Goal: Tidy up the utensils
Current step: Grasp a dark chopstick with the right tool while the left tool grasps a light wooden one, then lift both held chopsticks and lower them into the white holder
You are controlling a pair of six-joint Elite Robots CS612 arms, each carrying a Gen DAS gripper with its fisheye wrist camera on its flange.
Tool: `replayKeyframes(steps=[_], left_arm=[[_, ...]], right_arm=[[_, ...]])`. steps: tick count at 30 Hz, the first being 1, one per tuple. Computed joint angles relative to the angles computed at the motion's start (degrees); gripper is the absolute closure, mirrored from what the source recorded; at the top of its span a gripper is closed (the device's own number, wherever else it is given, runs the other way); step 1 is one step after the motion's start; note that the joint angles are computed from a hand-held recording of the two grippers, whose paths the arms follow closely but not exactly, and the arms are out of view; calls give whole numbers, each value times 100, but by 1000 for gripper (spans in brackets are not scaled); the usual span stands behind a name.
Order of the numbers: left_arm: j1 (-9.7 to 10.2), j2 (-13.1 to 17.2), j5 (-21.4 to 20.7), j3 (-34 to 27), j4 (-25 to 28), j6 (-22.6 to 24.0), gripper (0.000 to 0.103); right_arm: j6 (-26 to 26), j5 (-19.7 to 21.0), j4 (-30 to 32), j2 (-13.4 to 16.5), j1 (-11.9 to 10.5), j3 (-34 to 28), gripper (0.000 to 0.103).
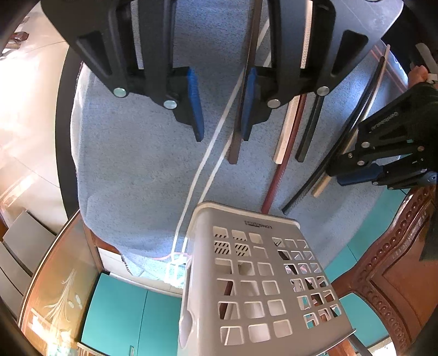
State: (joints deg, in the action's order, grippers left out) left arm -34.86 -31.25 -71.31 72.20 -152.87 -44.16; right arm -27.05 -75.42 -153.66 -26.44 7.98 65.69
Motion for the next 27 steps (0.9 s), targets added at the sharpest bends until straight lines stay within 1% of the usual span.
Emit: replayKeyframes(steps=[2, 4, 6, 9, 10, 11, 13, 15, 16, 17, 18, 19, 21, 23, 27], left_arm=[[-38, 55, 230, -99, 208, 45, 80], [-56, 54, 344, -64, 231, 96, 80], [-51, 74, 346, -88, 236, 65, 80], [-43, 104, 325, -132, 222, 13, 79], [-39, 117, 338, -158, 241, -2, 78], [-39, 116, 353, -158, 250, -11, 78], [-33, 140, 386, -216, 299, 0, 78], [-29, 168, 411, -257, 328, 21, 79], [-30, 166, 379, -279, 331, 16, 82], [-39, 72, 301, -136, 220, -6, 91], [-32, 71, 265, -131, 192, -12, 96], [-58, 39, 292, -132, 228, -52, 96], [-56, 13, 312, -78, 62, -81, 96], [-88, -71, 460, 57, -227, -50, 96], [-192, -304, 811, 440, -1020, 176, 96]], right_arm=[[-11, -28, -43, -7, 10, 29, 74], [-67, -68, -73, -18, 21, 67, 74], [-161, -221, -103, -13, 67, 100, 74], [-256, -355, -353, -22, 118, 207, 74], [-232, -336, -346, -26, 119, 217, 77], [-192, -274, -302, -31, 115, 220, 84], [-197, -127, -203, -47, 107, 230, 94], [-191, -7, -183, -61, 102, 259, 96], [-182, 65, -191, -71, 96, 279, 96], [-150, 120, -244, -77, 105, 293, 97], [-127, 190, -400, -101, 94, 350, 97], [-72, 328, -583, -141, 67, 422, 97], [67, 658, -855, -230, -8, 544, 96], [191, 1007, -1184, -318, -87, 685, 96], [421, 1851, -2045, -520, -294, 1042, 96]])
